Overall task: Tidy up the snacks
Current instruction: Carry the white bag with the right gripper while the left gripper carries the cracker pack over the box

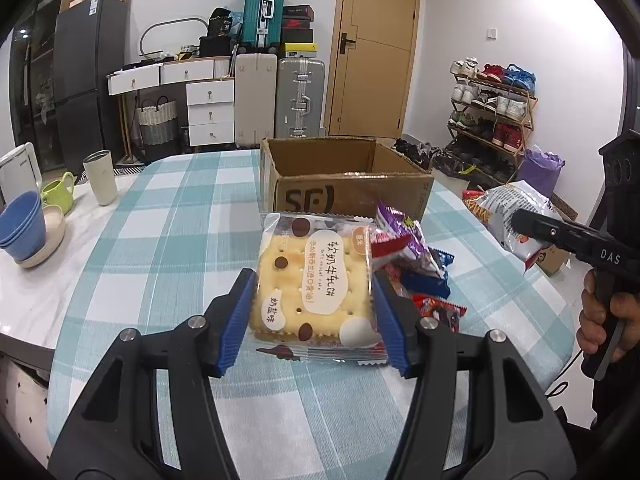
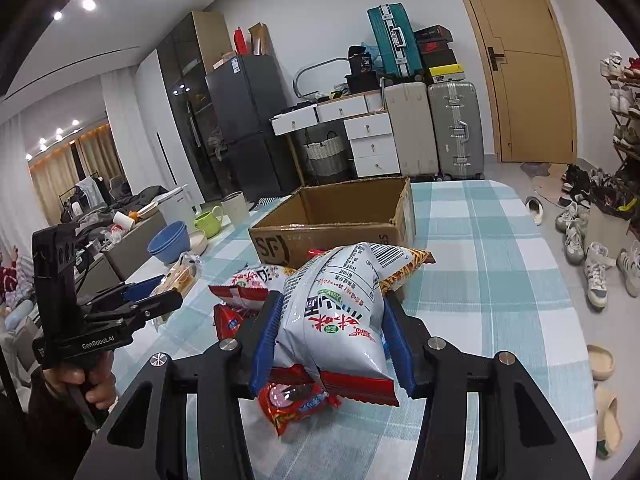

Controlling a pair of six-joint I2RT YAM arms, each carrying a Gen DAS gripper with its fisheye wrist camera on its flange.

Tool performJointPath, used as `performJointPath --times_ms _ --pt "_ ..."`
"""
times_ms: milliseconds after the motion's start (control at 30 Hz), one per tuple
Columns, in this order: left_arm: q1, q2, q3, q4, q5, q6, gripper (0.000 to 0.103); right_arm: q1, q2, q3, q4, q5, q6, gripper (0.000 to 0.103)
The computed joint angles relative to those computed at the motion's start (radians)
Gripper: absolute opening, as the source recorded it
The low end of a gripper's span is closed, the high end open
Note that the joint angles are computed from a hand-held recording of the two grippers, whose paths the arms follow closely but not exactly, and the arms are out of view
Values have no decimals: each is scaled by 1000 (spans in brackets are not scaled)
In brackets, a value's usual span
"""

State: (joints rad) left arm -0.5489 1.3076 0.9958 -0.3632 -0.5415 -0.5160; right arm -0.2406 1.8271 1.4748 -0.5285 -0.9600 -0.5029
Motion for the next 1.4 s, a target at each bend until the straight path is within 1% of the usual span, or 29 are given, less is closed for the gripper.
performJointPath --times_ms 167,400,700,900,1167,1267,1400 --pt "66 46 68 0 53 25 55 29 36 77 -18 18 27 49" --pt "133 119 176 -20 106 55 55 70 96 191 -40 45 75 49" --pt "220 221 310 -16 175 91 55 118 182 347 -68 77 131 49" --pt "267 308 424 -35 213 114 55 149 269 482 -108 100 164 49" --pt "313 451 601 -75 246 163 55 180 395 698 -190 120 181 49" --pt "327 506 669 -90 260 173 55 186 434 757 -195 129 198 49" --pt "342 567 735 -104 267 183 55 197 512 883 -238 139 222 49"
